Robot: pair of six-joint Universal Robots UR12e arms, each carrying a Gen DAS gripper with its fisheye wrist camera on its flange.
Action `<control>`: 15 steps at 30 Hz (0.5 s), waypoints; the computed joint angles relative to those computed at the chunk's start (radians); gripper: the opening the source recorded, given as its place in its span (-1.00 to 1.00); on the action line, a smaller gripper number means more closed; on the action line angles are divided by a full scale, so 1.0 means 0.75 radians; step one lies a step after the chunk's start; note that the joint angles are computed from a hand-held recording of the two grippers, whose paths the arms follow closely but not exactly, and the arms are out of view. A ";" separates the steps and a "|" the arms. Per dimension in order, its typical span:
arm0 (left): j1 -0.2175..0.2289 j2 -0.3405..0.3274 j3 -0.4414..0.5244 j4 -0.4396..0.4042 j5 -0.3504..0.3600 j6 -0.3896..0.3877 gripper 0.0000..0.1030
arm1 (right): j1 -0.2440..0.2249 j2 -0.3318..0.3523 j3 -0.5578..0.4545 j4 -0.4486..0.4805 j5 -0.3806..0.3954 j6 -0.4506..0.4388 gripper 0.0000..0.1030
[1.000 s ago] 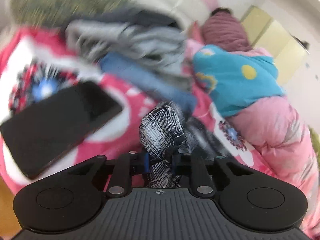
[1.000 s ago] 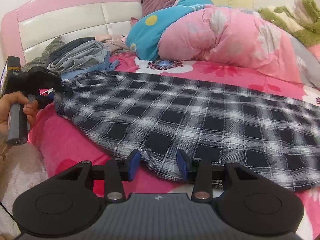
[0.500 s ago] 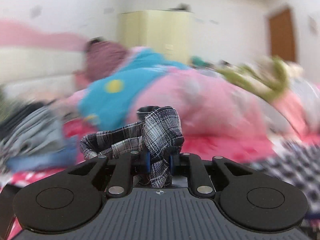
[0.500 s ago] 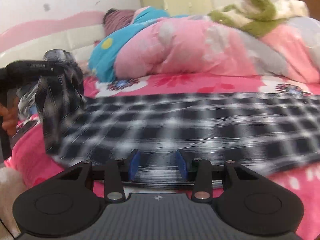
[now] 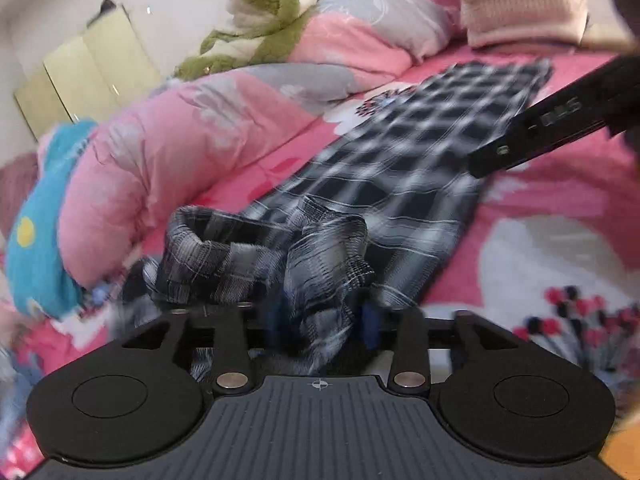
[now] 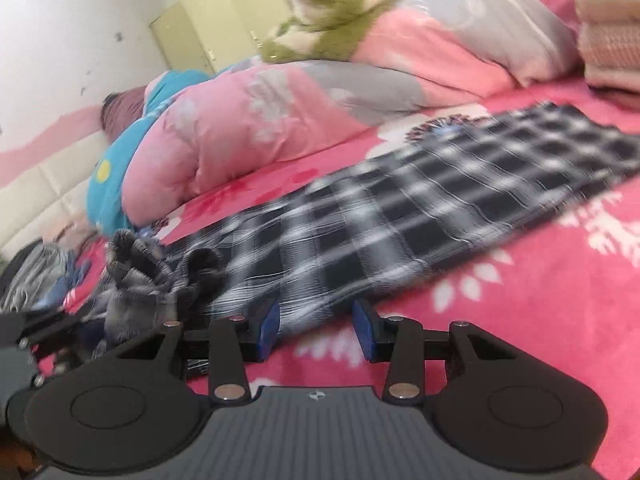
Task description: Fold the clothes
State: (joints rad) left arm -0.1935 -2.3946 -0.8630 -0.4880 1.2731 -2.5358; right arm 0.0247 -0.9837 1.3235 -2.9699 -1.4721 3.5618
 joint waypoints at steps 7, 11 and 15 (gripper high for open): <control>0.092 0.040 0.000 -0.025 -0.204 -0.396 -0.06 | -0.011 0.075 -0.122 -0.094 0.244 0.006 0.15; 0.087 -0.001 0.067 -0.034 -0.012 -0.491 -0.07 | 0.007 0.157 -0.279 -0.062 0.431 -0.102 0.38; 0.090 -0.028 0.113 -0.129 0.079 -0.542 -0.08 | 0.034 0.245 -0.472 0.137 0.504 -0.286 0.72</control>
